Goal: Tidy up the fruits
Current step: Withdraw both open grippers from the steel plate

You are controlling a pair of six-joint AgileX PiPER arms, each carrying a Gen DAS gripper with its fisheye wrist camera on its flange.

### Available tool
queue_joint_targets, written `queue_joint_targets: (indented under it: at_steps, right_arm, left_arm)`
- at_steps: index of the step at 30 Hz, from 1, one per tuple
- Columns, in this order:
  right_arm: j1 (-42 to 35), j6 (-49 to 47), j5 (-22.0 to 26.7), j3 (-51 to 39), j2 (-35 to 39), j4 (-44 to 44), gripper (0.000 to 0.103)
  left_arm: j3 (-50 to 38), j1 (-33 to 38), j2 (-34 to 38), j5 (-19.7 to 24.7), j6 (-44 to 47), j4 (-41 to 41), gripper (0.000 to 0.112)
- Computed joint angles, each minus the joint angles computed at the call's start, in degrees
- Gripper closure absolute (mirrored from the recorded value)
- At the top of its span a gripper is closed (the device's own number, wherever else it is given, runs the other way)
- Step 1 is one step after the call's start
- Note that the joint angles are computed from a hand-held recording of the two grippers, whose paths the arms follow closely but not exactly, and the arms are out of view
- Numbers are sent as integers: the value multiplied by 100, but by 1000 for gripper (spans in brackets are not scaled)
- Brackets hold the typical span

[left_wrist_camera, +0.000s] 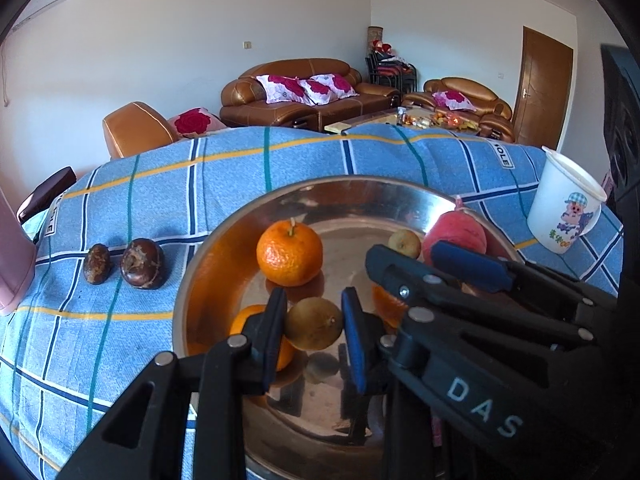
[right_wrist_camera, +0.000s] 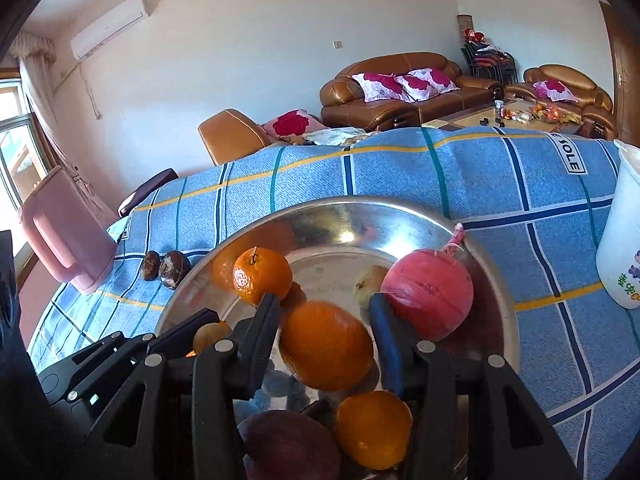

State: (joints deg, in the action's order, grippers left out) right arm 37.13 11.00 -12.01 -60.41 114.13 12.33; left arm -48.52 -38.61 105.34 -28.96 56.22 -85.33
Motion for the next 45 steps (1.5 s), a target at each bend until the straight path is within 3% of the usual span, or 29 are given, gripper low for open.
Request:
queue_joint_targets:
  at_steps: [3,5,7,10,12,14,17,21,23,29,31,37,45]
  right_arm:
    - [15,364,-99,79,-30,-299,45]
    - [95,-67,-245,169,-83,153,44]
    - [242,-889,-685,411,-231,1067,44]
    - [383,-1330,-1435,820,-479,1714,41]
    - [461,-1479,-1916,1076,-622,2050,34]
    - [554,-1575,-2345,1263,-711,2304,29]
    - [884,-2252,-3053,1367,-738,3220,27]
    - [1315,-3214,-3940,1346,-655,4305,21]
    - [1406,-3407,-4273,1387,-626,4438,21]
    - [1692,-3368,-5084,1585,-543,4392,20]
    - [1726,-3516,-5125,1528,-501,4508,15]
    - [1692,-3463,-4892,1543,-604,4776,15]
    - [1995,-3714,-4886,1569,-647,5192,15]
  left_arm:
    - [6,38,-8,42,-6,-31,84]
    - [64,71,-48,87,-172,113,83]
    - [89,70,-56,63,-260,174,79]
    - [180,-16,-102,-166,-502,268,54]
    - [401,-48,-239,-298,-1115,752,20]
    - [676,-170,-385,-668,-1822,1264,9]
    - [922,-375,-501,-1180,-2249,1555,9]
    - [969,-442,-541,-1420,-2125,1368,9]
    - [1026,-501,-544,-1631,-2163,1351,9]
    - [919,-1033,-285,-2954,-1546,712,9]
    - [967,-1079,-292,-3078,-1544,728,9]
    - [1342,-1240,-442,-3450,-2054,950,9]
    - [1738,-1186,-700,-3341,-2641,1033,9]
